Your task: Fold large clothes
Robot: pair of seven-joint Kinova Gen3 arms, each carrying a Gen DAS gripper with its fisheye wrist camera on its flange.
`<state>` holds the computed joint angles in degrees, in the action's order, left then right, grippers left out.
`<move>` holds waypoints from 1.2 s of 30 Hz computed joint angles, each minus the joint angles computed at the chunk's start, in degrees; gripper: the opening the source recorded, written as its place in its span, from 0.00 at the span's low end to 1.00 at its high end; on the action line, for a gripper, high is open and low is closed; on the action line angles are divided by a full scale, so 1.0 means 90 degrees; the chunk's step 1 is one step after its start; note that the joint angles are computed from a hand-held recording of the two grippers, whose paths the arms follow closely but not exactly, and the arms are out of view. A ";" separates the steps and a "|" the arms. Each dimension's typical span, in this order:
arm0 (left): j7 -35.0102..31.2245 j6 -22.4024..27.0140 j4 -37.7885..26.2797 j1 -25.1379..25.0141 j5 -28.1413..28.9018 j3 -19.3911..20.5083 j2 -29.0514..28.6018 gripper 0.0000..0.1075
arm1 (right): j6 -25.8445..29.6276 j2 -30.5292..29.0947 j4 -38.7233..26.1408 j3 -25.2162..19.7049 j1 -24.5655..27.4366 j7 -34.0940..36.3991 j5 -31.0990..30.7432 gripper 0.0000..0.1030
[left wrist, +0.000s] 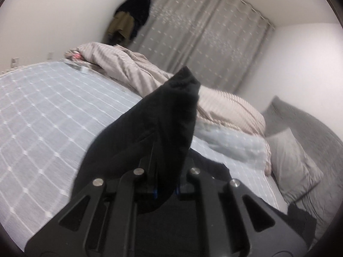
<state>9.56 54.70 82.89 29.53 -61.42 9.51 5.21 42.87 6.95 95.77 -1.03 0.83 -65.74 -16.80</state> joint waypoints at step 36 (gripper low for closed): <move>-0.2330 -0.1034 0.0785 -0.0065 0.2667 -0.0612 -0.0068 0.52 | 0.3048 0.2488 -0.1587 -0.4731 0.4382 0.0763 -0.2917 0.91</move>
<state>-11.41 45.39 89.95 28.95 -37.42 4.00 4.60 70.30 29.34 81.49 -43.61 40.27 -58.87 -43.05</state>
